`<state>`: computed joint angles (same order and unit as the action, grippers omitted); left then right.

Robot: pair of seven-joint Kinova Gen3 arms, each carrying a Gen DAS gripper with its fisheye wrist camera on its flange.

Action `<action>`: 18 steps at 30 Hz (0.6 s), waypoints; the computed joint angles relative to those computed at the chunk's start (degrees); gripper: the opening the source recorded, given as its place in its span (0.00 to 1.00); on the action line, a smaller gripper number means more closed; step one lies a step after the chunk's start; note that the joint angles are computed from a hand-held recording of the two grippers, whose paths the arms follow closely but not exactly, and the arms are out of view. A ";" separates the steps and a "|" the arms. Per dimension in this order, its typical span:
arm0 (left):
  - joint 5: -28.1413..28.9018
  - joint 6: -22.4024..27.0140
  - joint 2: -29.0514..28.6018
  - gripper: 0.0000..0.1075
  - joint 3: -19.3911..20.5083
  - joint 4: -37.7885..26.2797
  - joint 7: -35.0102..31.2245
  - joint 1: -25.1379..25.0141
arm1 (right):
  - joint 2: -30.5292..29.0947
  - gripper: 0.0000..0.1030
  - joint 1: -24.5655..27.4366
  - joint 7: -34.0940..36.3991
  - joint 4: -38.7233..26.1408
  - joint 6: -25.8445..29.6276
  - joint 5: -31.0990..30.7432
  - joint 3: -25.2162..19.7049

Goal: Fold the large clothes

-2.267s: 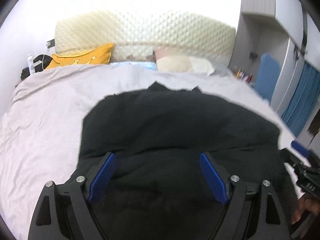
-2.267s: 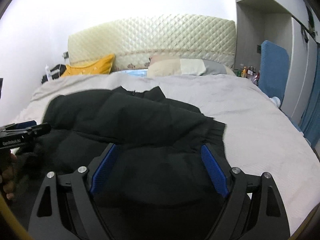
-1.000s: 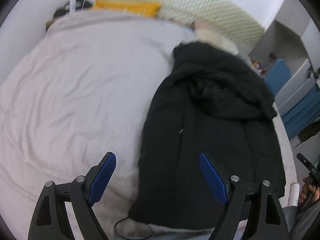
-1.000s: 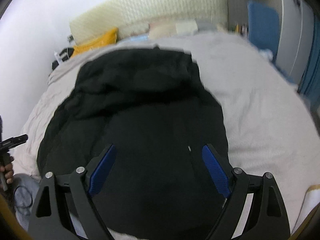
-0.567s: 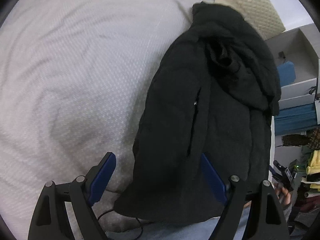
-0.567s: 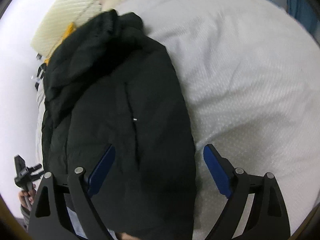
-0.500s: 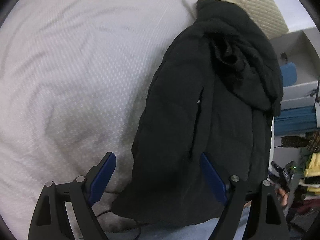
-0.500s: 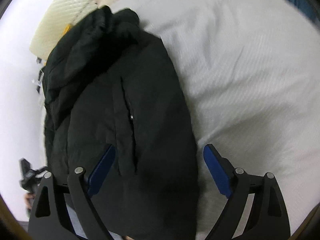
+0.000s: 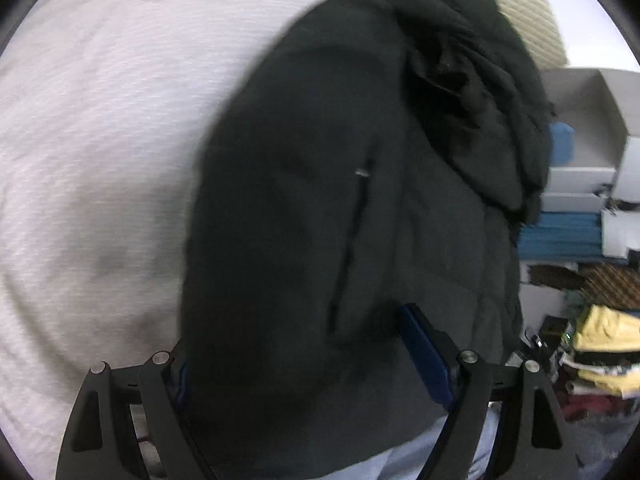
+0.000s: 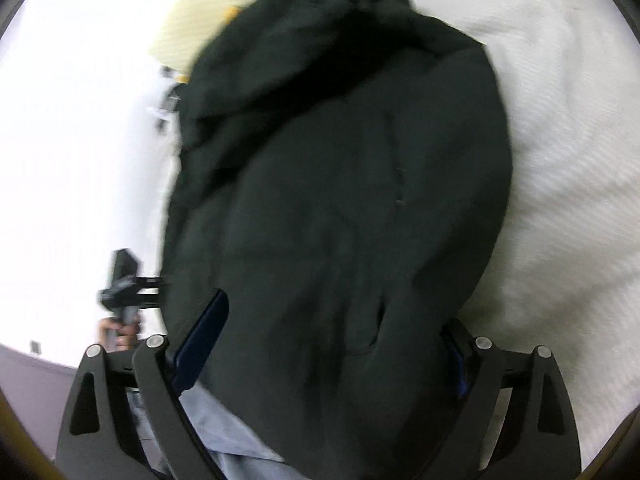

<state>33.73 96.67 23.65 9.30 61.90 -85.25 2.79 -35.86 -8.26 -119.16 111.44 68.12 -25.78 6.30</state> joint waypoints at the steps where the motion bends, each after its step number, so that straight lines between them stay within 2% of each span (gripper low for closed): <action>1: 1.00 -0.46 -0.54 0.79 0.33 0.70 -1.12 -0.45 | -0.23 0.90 -0.19 0.19 0.42 -0.59 -0.78 0.43; 5: 3.58 -0.61 -1.34 0.76 0.54 2.25 -3.35 -1.59 | 2.02 0.90 0.84 -2.07 1.62 1.19 -0.35 0.13; 9: 1.16 0.73 -0.43 0.71 0.35 0.14 -2.24 0.29 | 6.27 0.91 2.70 -4.15 0.84 6.06 1.88 -0.51; 13: 0.34 0.59 -0.58 0.68 0.72 0.15 -2.89 1.40 | 7.57 0.92 2.60 -2.89 -0.32 6.46 1.61 -1.63; 15: 1.50 0.32 -0.90 0.58 1.52 0.34 -5.09 1.44 | 8.14 0.91 1.24 -1.06 -1.93 5.33 0.69 -3.00; 16: 2.82 0.56 -1.04 0.57 1.64 0.79 -7.09 0.38 | 8.24 0.91 0.66 -0.35 -3.16 4.97 0.97 -4.10; 18: 5.44 -0.48 -2.37 0.47 1.92 2.17 -9.74 -0.53 | 8.84 0.86 0.06 0.05 -5.66 4.74 2.84 -6.91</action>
<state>39.17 96.18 21.28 11.22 64.06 -95.00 2.26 -27.02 -8.21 -119.11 105.78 72.86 -22.93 -0.61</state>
